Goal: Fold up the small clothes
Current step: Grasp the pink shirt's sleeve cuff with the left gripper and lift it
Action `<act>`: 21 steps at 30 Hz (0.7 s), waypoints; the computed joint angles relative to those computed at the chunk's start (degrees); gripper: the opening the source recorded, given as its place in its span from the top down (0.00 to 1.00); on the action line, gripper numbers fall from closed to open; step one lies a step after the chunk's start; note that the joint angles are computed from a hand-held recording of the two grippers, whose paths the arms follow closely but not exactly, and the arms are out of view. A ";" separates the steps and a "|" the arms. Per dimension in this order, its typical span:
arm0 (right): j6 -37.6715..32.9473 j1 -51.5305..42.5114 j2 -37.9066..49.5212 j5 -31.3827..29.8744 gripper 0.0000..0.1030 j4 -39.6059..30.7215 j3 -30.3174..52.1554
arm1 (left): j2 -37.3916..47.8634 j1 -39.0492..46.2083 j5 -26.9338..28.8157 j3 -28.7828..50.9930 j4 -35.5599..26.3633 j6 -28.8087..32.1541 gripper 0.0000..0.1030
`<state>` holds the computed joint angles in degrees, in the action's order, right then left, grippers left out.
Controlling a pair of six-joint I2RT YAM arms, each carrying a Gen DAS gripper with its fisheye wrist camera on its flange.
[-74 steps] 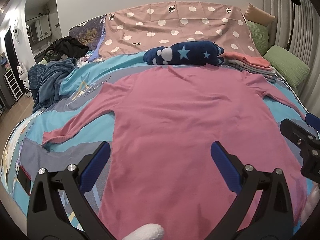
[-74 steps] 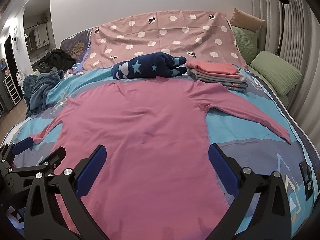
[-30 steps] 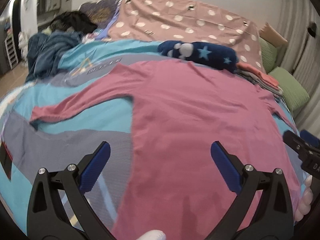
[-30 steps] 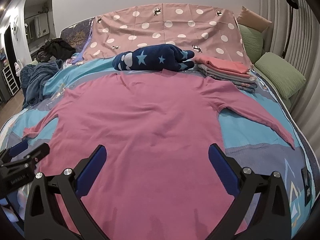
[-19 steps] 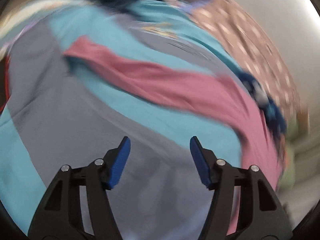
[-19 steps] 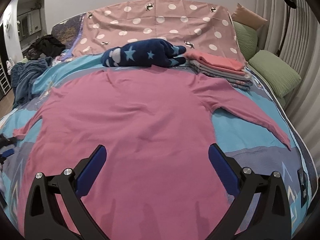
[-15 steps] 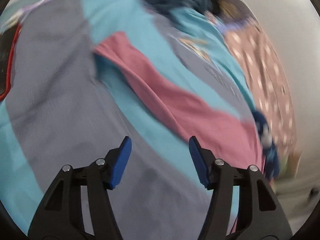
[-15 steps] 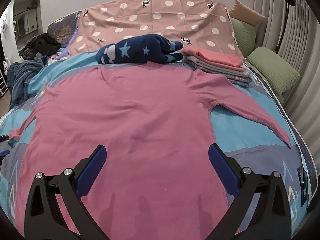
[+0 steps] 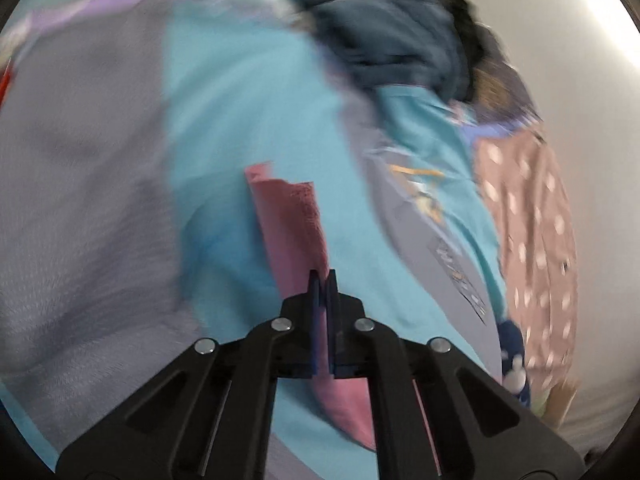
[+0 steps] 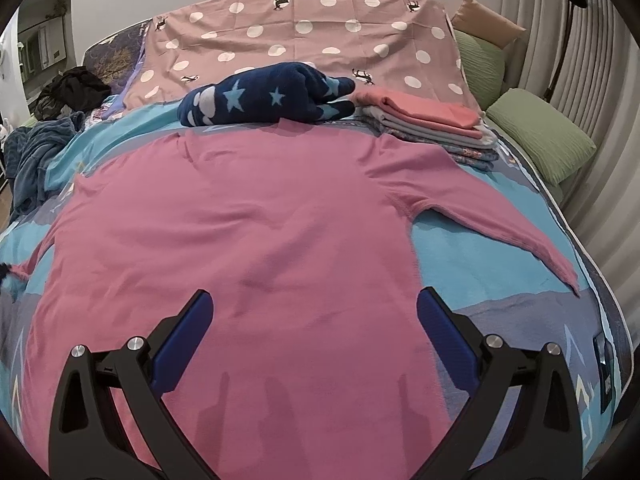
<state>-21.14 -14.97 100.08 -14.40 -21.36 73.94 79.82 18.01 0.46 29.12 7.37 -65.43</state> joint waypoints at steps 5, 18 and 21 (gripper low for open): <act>0.83 -0.83 0.91 -1.50 0.01 -0.68 1.40 | -2.84 -15.13 -6.96 15.38 -10.25 8.38 0.98; 1.99 -4.49 5.68 -4.23 0.01 -3.17 8.60 | 38.15 -49.14 -5.91 72.09 -22.01 27.11 0.97; 2.74 -5.78 8.10 -5.08 0.01 -5.53 12.14 | 52.24 -52.75 -4.17 88.17 -31.08 29.15 0.97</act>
